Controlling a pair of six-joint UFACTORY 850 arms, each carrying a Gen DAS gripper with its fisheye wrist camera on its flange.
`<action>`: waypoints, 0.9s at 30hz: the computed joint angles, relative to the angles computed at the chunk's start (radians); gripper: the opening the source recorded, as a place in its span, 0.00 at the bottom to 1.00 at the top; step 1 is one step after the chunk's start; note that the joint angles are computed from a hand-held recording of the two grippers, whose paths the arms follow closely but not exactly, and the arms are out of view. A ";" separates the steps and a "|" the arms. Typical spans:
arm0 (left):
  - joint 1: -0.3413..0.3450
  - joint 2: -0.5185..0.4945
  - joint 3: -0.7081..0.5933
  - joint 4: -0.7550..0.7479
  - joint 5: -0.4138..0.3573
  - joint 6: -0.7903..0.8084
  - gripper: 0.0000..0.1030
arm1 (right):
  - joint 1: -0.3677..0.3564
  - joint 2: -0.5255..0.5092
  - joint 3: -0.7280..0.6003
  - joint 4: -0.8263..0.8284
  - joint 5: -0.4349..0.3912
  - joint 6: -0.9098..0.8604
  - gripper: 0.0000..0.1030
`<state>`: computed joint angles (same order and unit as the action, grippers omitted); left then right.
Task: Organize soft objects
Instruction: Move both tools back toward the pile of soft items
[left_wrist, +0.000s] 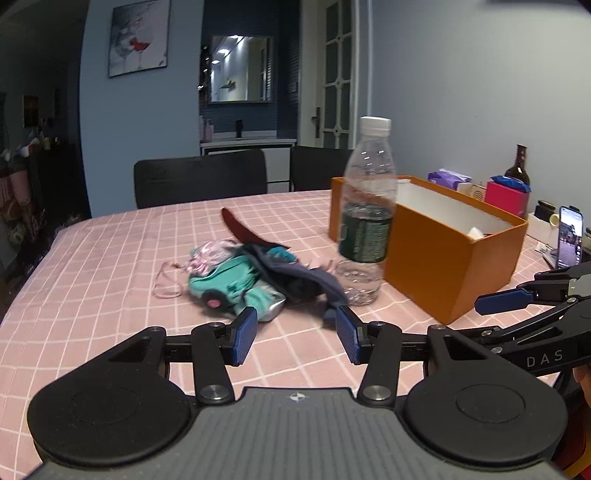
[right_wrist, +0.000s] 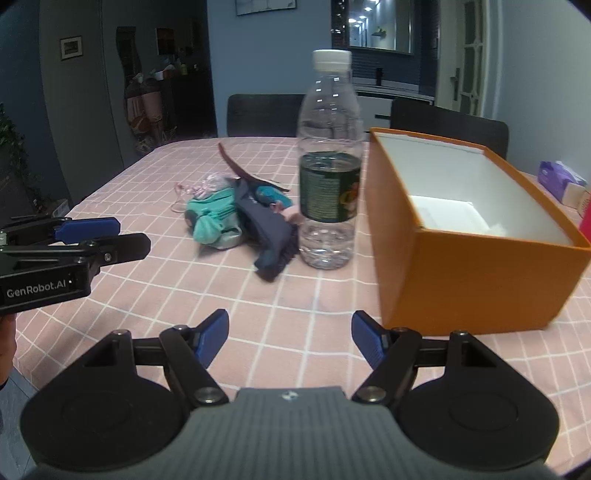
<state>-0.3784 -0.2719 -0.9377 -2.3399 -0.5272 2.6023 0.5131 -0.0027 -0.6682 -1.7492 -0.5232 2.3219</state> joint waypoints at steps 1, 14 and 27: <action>0.009 -0.007 -0.005 0.002 0.005 -0.002 0.56 | -0.003 -0.014 -0.012 -0.016 0.008 0.008 0.70; 0.061 -0.101 -0.126 0.084 0.050 -0.096 0.56 | -0.037 -0.196 -0.199 -0.084 0.014 0.013 0.70; 0.082 -0.223 -0.324 0.315 0.067 -0.329 0.55 | -0.074 -0.333 -0.362 -0.099 0.009 -0.011 0.70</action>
<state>-0.2961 -0.4946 -1.2618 -2.0253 -0.4599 2.2736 0.4387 -0.3354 -1.0301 -1.8482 -0.5145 2.3108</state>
